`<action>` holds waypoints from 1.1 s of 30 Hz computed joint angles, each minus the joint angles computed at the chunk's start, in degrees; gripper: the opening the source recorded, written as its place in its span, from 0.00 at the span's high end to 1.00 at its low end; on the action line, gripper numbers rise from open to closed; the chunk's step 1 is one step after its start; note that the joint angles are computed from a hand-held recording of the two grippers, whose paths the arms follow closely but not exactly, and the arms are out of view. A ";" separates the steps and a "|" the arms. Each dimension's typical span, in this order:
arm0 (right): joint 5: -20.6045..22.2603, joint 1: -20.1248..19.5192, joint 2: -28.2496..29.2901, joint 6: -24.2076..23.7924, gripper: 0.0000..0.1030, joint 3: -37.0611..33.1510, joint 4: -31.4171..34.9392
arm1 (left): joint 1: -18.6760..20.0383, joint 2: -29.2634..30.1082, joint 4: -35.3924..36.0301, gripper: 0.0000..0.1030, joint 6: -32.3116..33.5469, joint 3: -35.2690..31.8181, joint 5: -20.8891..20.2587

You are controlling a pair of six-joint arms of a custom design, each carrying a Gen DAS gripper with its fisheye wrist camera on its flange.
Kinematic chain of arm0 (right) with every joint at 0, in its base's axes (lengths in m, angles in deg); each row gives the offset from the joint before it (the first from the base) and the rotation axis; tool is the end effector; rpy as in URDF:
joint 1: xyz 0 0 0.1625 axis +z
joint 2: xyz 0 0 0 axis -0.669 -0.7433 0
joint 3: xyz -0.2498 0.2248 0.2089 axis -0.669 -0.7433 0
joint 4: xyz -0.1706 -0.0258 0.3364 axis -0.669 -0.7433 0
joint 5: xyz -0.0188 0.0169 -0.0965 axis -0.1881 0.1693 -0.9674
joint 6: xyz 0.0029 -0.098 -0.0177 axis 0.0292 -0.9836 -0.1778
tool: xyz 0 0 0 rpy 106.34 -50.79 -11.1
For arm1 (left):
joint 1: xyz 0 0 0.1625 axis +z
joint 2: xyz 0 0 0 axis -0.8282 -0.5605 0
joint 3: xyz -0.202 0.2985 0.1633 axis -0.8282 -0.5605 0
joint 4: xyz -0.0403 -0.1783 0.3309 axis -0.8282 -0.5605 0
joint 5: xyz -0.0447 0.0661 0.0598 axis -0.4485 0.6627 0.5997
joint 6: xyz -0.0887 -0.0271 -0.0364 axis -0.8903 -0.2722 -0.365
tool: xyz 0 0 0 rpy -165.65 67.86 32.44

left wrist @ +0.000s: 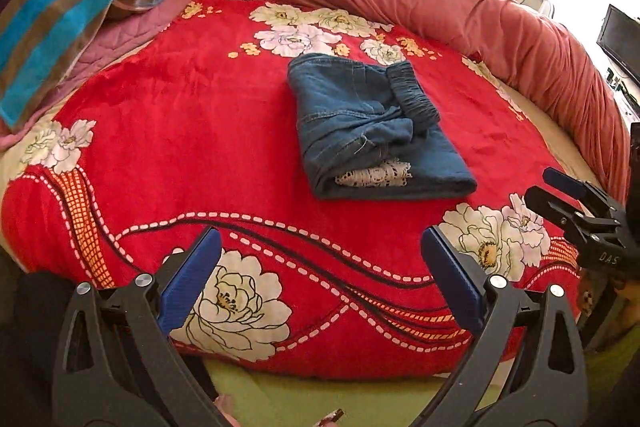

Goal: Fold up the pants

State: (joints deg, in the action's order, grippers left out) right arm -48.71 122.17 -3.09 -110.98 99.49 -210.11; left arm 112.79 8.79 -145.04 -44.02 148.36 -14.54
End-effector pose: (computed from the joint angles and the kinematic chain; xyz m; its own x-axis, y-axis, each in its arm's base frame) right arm -0.0084 -0.7965 0.2268 -0.7479 -0.4421 0.4951 -0.6434 0.6662 -0.3771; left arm -0.2322 -0.7359 -0.0060 -0.8008 -0.0276 -0.5983 0.3669 0.7669 -0.5265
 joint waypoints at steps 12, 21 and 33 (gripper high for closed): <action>0.17 -0.11 0.36 0.75 0.05 -1.06 1.10 | -0.10 0.18 0.97 0.09 -0.19 -0.37 0.73; 0.43 -0.11 0.18 1.15 0.05 -1.21 0.66 | -0.18 0.25 1.18 0.09 -0.39 -0.41 1.39; -0.07 -0.05 0.37 1.45 0.04 -1.73 1.84 | -0.45 0.21 0.07 0.09 -0.26 0.05 1.95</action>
State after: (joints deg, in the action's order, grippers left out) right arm -48.78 122.12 -2.73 -109.54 97.77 -208.27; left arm 112.34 9.00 -144.96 -44.28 148.40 -12.59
